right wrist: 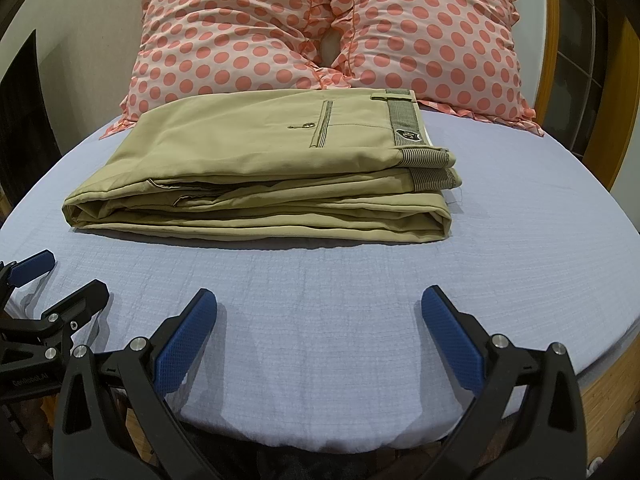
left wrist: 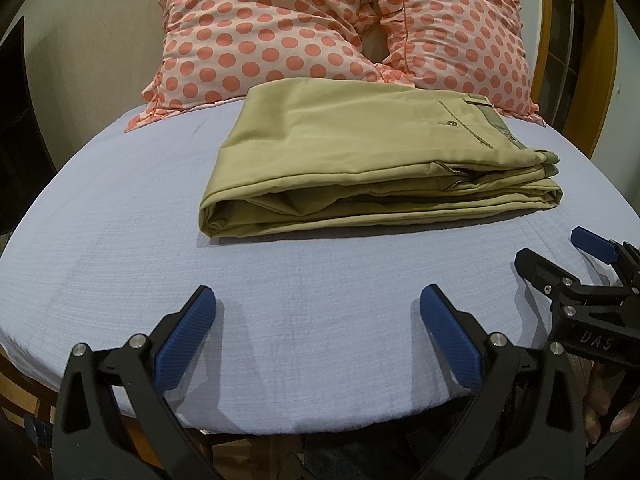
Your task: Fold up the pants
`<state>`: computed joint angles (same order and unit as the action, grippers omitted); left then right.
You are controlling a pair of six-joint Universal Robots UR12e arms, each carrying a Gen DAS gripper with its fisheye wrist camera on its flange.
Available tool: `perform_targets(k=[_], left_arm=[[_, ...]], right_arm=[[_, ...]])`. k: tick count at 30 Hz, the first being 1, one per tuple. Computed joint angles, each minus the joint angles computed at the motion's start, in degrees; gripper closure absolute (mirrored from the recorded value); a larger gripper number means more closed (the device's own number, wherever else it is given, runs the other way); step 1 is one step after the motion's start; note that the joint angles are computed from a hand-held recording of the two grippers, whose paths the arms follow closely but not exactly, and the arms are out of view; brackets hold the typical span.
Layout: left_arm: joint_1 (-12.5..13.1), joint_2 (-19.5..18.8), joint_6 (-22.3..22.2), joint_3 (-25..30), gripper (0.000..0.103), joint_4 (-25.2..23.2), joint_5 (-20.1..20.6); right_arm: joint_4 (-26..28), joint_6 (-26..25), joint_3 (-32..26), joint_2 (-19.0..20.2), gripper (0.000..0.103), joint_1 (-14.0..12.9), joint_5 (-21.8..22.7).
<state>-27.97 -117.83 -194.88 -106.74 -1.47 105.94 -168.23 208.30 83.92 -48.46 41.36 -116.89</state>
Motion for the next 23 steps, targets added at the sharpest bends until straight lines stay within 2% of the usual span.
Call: perform_targets(k=[23], left_arm=[[0.3, 0.2, 0.4, -0.1, 0.002, 0.1, -0.1]], right_arm=[[0.0, -0.1, 0.0, 0.0, 0.001, 0.0, 0.0]])
